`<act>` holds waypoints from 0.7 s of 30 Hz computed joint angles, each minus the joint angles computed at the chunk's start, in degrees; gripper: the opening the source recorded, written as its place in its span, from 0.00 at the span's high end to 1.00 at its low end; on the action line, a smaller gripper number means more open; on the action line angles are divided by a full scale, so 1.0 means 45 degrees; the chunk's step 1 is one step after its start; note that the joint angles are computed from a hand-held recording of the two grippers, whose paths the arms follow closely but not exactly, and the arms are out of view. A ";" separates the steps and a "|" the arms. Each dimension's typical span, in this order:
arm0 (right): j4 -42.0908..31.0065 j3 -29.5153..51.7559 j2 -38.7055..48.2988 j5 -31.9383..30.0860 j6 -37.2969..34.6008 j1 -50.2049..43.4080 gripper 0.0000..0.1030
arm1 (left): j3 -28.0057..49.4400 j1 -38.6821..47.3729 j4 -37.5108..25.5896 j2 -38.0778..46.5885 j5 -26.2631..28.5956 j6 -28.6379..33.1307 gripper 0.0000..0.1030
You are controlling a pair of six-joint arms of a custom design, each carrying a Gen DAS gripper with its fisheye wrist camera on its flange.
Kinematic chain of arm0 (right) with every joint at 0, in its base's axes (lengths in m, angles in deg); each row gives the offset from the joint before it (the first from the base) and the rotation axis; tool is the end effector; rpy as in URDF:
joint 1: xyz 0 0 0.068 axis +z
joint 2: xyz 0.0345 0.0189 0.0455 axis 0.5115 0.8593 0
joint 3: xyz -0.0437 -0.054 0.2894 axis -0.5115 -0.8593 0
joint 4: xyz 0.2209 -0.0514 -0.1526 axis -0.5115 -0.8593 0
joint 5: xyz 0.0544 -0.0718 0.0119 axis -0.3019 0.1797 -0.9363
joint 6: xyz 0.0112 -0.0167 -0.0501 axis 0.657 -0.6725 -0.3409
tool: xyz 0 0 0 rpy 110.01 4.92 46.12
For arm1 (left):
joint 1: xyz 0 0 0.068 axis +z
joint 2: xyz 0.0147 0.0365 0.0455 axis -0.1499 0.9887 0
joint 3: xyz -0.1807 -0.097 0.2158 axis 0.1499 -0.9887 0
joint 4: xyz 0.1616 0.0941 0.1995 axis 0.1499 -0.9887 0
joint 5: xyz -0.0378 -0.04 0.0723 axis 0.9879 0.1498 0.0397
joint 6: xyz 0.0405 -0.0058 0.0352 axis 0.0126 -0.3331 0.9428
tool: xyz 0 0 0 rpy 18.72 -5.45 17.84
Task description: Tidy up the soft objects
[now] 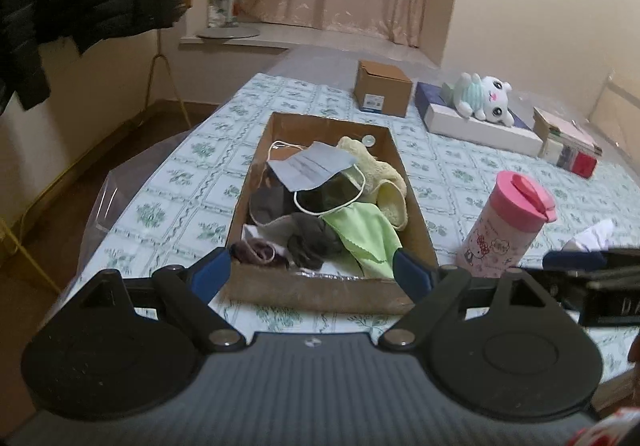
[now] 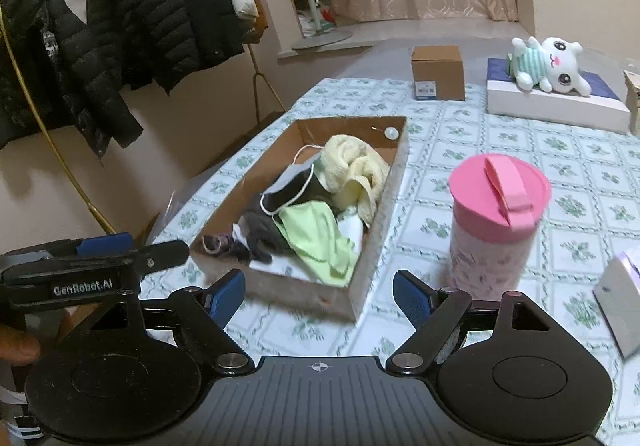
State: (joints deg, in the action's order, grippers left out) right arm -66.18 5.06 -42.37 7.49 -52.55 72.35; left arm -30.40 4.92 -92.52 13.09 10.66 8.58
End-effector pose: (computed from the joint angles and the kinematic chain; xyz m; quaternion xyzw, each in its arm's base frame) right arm 0.1276 0.0959 0.3086 0.0473 0.8903 0.1374 0.4316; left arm 0.2179 0.0341 0.3200 0.1386 0.8833 -0.1248 0.4302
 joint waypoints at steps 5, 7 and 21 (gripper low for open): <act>-0.0985 -0.0253 -0.0699 0.1290 0.1430 0.1301 0.22 | -0.0142 0.0090 -0.0982 -0.0700 -0.0519 -0.0235 0.16; -0.1446 -0.0345 -0.0964 0.1715 0.2116 0.1728 0.22 | -0.0134 0.0169 -0.1398 -0.0868 -0.0528 -0.0137 0.16; -0.4103 -0.0266 -0.1006 0.3597 0.5538 0.4399 0.22 | -0.0686 0.0208 -0.3209 -0.2559 -0.0586 0.0800 0.15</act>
State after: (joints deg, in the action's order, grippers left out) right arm -84.64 3.86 -46.90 23.68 -27.63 92.15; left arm -33.49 5.85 -106.96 1.58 8.02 12.18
